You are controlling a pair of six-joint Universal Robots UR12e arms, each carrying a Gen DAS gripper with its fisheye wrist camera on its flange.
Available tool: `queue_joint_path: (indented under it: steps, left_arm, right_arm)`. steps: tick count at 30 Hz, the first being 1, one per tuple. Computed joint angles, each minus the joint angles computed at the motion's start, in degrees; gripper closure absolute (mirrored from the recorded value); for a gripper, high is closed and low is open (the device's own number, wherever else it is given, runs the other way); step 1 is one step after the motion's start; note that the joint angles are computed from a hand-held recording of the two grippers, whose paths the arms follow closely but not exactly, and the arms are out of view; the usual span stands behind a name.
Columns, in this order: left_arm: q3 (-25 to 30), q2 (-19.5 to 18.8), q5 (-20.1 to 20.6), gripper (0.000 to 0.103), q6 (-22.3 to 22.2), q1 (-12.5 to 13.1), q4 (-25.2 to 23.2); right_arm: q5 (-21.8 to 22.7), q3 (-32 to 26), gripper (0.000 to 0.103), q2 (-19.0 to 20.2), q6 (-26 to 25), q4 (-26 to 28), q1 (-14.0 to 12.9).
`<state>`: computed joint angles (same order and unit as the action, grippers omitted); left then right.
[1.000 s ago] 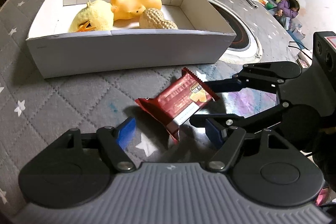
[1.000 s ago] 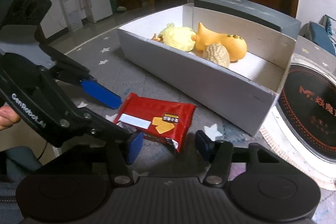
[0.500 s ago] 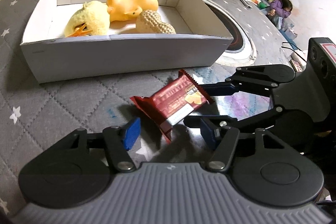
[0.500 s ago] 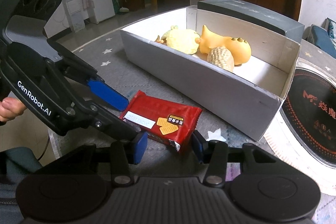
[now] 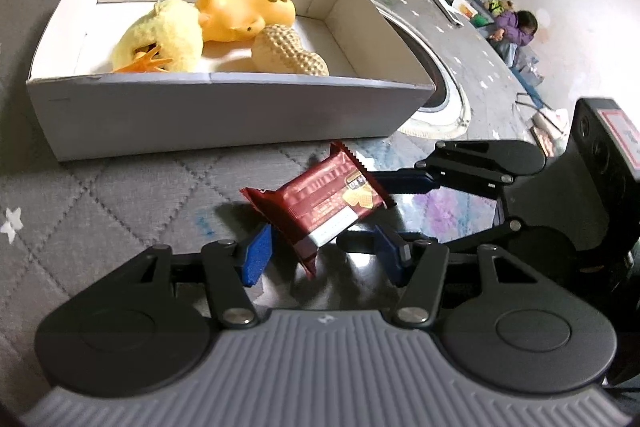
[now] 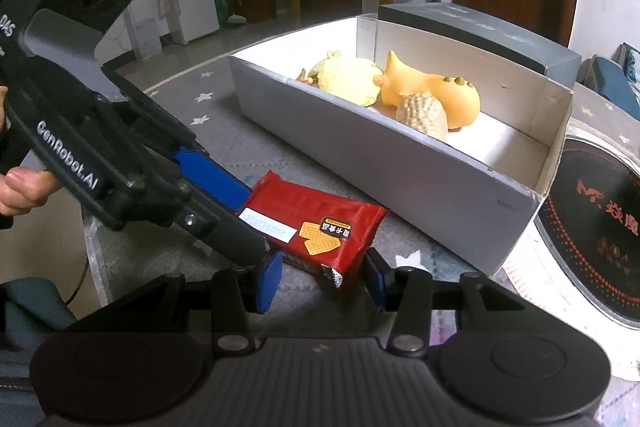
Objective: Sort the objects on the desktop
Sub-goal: 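Lift the red snack packet with the left gripper over the white box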
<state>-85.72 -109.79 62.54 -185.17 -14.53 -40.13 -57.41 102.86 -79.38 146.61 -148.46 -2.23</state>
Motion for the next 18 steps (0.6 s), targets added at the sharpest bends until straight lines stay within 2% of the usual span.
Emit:
queue_joint_path:
  steps: [4,18]
  left_arm:
    - [-0.2,0.0,-1.8,0.046,-1.1,0.3,1.0]
    - [0.0,1.5,-2.7,0.046,-3.2,0.8,4.2]
  right_arm:
    - [0.4,0.1,0.057,-0.1,0.4,-0.2,0.0]
    - [1.9,0.3,0.057,-1.7,1.6,-3.0,-0.1]
